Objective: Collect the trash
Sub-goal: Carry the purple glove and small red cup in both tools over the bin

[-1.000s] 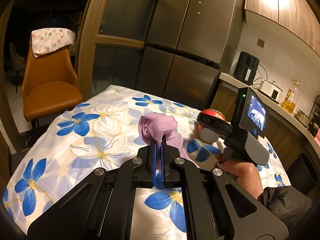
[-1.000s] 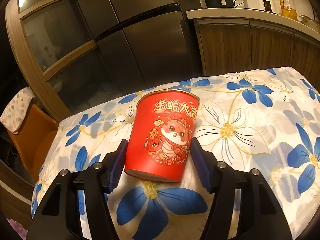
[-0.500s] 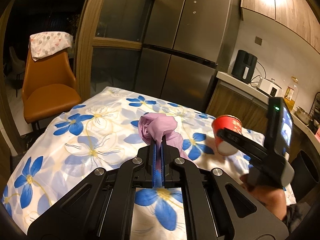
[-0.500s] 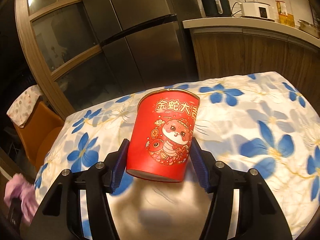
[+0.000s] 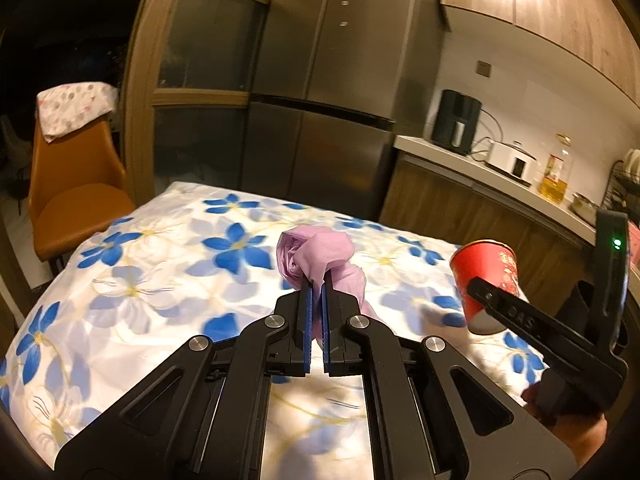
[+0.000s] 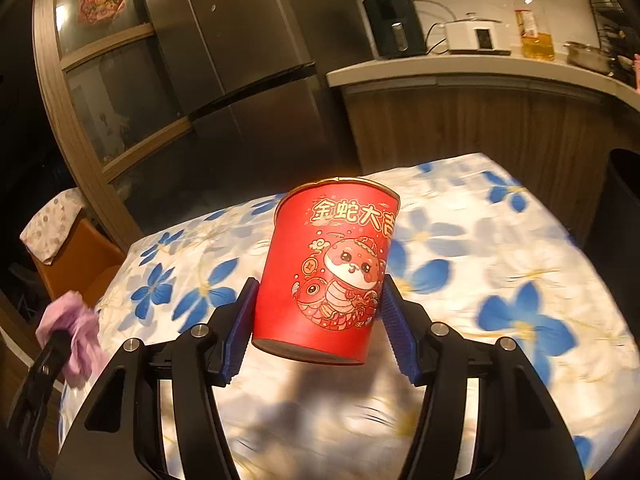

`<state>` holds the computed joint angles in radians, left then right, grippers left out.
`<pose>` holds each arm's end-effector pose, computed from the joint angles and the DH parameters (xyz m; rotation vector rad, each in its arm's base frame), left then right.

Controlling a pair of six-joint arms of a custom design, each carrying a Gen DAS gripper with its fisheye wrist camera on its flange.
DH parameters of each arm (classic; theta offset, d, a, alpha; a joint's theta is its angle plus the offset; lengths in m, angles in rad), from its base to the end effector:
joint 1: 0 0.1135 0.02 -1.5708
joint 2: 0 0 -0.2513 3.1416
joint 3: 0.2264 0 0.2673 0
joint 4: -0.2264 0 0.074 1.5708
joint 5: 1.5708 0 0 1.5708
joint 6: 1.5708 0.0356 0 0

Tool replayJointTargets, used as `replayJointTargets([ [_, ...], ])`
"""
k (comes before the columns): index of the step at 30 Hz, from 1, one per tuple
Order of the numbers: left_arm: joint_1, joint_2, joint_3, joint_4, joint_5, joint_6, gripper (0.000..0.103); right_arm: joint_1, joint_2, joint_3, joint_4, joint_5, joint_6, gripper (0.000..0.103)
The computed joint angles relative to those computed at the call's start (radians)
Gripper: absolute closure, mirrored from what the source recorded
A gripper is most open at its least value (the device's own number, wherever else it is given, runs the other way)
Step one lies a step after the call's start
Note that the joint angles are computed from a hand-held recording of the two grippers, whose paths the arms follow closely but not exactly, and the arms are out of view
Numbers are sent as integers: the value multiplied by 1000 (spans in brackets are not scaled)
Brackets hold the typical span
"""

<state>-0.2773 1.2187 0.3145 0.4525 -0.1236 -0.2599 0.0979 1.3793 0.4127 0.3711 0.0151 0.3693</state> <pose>0.2319 -0.0615 0.1340 -0.0608 2.0245 -0.2157 0.2591 0.0249 0.1185 0.3032 2.1559 0.2513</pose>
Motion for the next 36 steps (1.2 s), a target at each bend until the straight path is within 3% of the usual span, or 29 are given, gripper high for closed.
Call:
replayJointTargets([
  [10,-303,94,102,-13,-156,-36,100,-373,-358,-174,-149,-207,-172,44],
  [18,-489,225,236,-10,-224,-29,100,-734,-467,-187,-236,-438,-293,44],
  [22,-576,320,346,-13,-224,-27,100,-937,-430,-162,-221,-544,-370,44],
  [27,-677,463,513,-4,-219,-1,100,-1155,-275,-87,-135,-628,-435,44],
  [36,-809,731,853,0,-174,65,100,-1327,-4,66,-4,-667,-452,44],
])
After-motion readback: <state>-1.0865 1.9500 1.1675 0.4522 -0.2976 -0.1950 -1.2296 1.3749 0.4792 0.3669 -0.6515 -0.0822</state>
